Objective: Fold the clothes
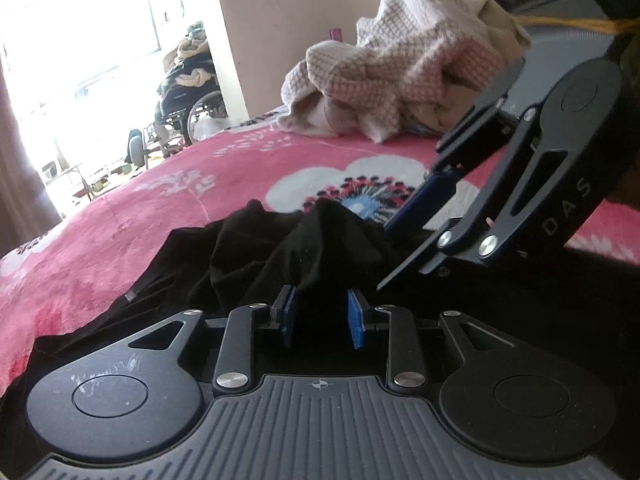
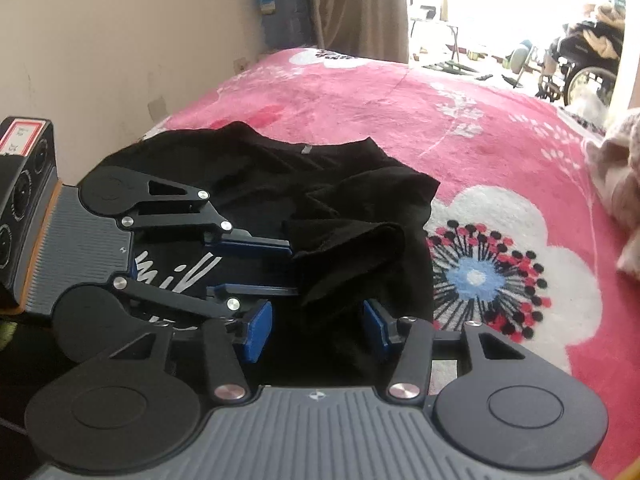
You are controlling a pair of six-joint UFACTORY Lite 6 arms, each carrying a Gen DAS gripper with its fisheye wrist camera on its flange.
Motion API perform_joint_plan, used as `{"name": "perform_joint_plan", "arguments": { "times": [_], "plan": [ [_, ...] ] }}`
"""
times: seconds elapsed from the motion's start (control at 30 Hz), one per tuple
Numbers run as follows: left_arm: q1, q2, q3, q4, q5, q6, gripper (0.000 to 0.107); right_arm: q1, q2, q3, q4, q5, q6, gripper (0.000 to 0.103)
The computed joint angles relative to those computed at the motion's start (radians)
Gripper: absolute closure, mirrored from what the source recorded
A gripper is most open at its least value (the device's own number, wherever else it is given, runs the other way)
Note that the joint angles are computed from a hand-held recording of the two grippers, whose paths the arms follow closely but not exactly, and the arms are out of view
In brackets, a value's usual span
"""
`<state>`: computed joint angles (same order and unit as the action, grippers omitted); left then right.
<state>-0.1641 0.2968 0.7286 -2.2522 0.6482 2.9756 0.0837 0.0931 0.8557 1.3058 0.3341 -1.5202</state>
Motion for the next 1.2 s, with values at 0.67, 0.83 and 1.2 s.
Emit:
{"name": "perform_joint_plan", "arguments": {
  "times": [0.67, 0.83, 1.2],
  "plan": [
    [-0.049, 0.052, 0.057, -0.096, -0.028, 0.041, 0.099, -0.022, 0.010, -0.001, 0.127, -0.015, -0.061, 0.098],
    [-0.026, 0.031, 0.096, -0.086, -0.006, -0.074, 0.106, -0.074, -0.048, -0.030, 0.198, 0.016, -0.100, 0.101],
    [-0.198, 0.196, 0.615, 0.064, -0.199, -0.328, 0.107, -0.391, -0.159, -0.077, 0.273, 0.108, -0.075, 0.101]
  ]
}}
